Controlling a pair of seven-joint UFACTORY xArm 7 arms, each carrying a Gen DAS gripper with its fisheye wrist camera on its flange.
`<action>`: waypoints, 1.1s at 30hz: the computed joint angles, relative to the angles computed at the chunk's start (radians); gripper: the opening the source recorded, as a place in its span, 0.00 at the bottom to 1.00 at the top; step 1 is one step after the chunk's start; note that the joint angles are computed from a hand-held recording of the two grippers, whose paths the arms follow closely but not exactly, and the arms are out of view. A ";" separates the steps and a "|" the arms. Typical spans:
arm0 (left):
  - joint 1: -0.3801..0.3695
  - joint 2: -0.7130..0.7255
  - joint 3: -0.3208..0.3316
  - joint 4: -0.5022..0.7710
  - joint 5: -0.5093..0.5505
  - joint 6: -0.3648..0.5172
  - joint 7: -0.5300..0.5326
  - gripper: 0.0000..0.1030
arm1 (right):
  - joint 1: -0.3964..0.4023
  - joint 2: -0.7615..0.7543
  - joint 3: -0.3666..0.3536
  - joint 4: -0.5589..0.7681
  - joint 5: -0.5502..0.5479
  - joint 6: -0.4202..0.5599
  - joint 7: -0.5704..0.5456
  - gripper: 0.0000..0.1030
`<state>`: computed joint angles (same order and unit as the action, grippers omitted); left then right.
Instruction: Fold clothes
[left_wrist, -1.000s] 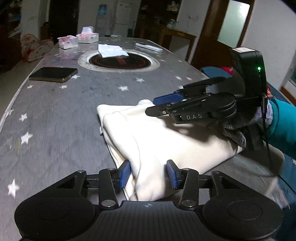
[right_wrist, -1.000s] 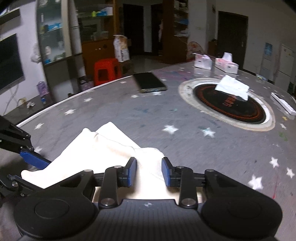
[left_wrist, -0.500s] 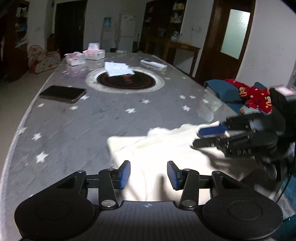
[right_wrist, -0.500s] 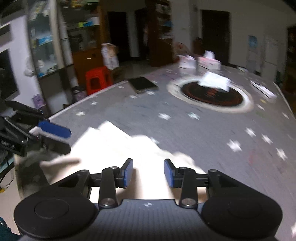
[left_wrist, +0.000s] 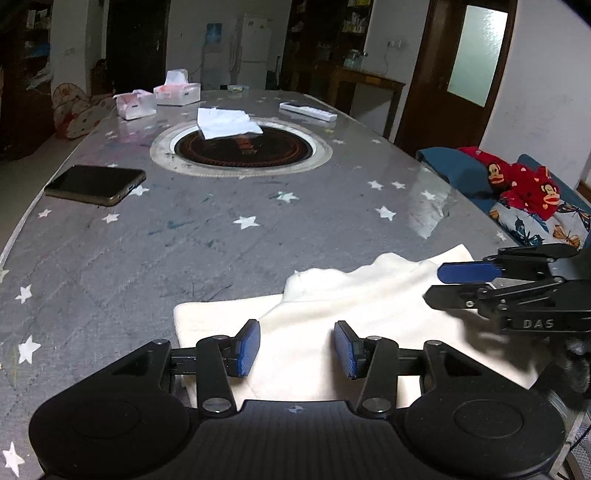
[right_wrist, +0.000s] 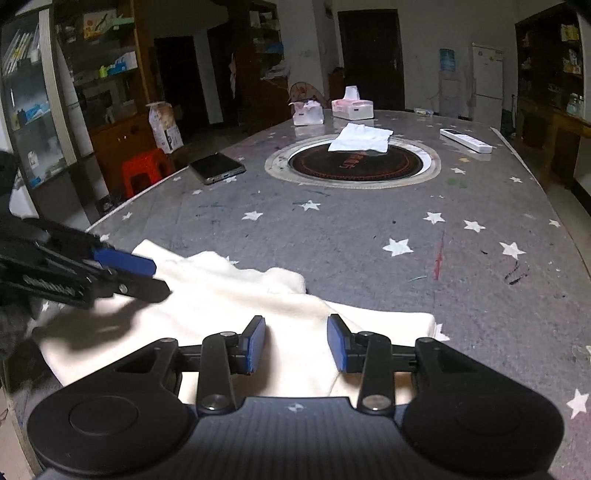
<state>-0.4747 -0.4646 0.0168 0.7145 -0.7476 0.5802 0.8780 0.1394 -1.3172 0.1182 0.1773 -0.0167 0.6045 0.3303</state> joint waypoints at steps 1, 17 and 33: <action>-0.001 -0.003 0.000 -0.004 -0.002 -0.003 0.003 0.48 | 0.002 -0.012 0.005 0.002 -0.003 0.012 0.000 0.36; -0.046 -0.043 -0.001 -0.065 0.009 -0.099 0.006 0.54 | 0.102 -0.290 0.095 -0.008 -0.029 0.303 -0.016 0.38; -0.087 -0.053 0.014 -0.092 0.044 -0.155 -0.021 0.57 | 0.176 -0.469 0.219 0.020 -0.093 0.537 -0.022 0.38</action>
